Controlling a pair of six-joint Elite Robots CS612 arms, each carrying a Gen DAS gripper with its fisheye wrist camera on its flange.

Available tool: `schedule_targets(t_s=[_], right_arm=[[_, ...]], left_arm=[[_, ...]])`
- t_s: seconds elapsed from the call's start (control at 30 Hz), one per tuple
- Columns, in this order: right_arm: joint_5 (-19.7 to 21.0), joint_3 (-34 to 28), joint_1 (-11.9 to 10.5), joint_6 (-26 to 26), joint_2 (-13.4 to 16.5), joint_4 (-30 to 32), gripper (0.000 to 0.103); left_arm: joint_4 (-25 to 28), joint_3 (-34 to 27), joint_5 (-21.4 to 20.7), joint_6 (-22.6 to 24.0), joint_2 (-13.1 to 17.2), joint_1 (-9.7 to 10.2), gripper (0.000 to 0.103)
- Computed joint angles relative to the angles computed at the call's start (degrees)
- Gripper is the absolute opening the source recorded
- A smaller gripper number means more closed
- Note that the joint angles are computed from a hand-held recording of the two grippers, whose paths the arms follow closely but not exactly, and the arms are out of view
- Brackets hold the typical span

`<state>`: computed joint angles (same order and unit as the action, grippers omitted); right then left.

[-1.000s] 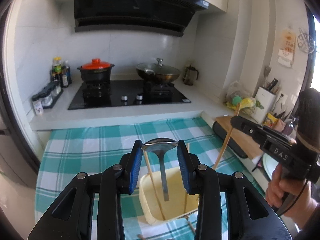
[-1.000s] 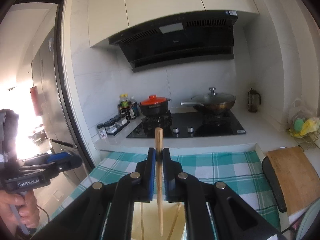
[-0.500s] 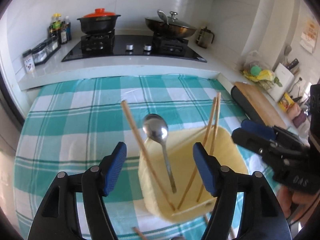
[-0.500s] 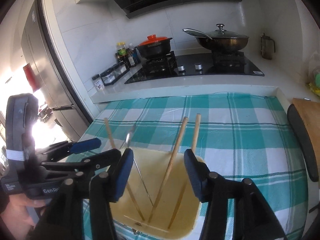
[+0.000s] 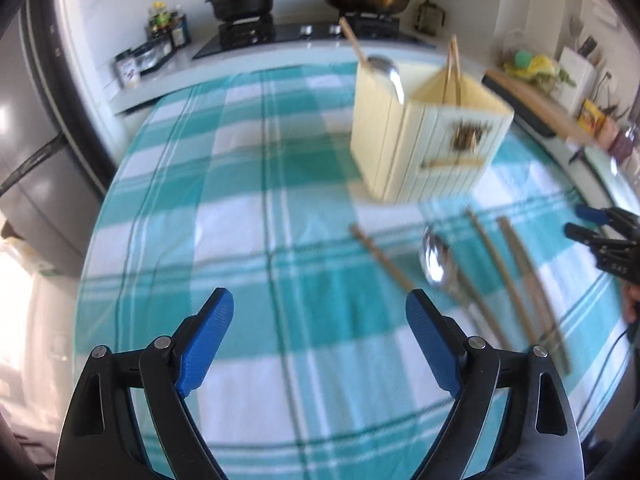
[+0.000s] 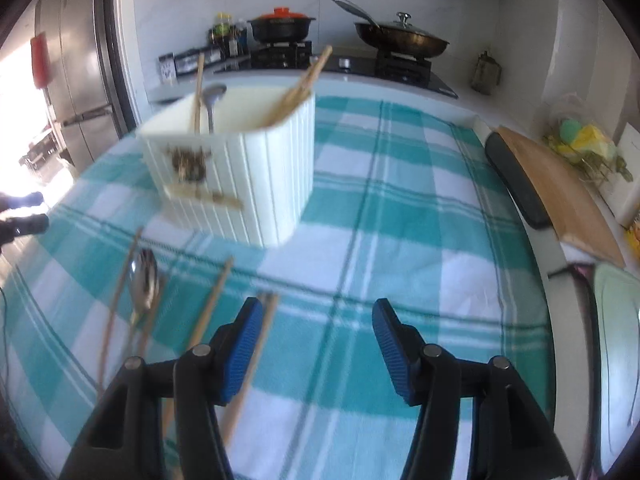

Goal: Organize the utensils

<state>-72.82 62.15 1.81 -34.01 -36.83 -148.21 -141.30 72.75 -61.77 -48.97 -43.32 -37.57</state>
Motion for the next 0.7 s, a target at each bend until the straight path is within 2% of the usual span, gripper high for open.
schedule_targets(t_s=[0.1,0.2,0.33,0.5,0.6,0.67,0.7], right_arm=[[-2.7,5.2,-0.9,0.7,-1.7,-3.6,0.058],[-4.2,7.1,-1.5,3.0,-2.0,-6.3,0.058],[-3.6,7.0,-2.3,8.9,-1.8,-4.5,0.058],[-4.4,5.7,-2.5,10.7,-0.8,-2.3,0.059],[-5.3,5.3,-2.4,11.9,0.0,-5.2,0.068],[-5.9,4.6,-2.2,12.7,0.8,-6.9,0.081],[-6.6,4.3,-2.1,12.8,1.1,-7.2,0.084]], left_arm=[[0.0,1.9,0.7,-2.6,0.0,-1.03,0.089],[-1.7,2.9,0.1,-5.1,0.7,-1.37,0.089],[-2.5,2.7,1.0,-7.2,1.8,-1.48,0.089],[0.6,1.2,3.9,-8.3,3.1,-1.48,0.089],[1.9,0.6,4.1,-9.0,3.6,-1.20,0.089],[1.8,0.6,4.4,-9.9,3.8,-1.05,0.091],[2.1,0.5,4.7,-10.7,3.9,-1.00,0.094]])
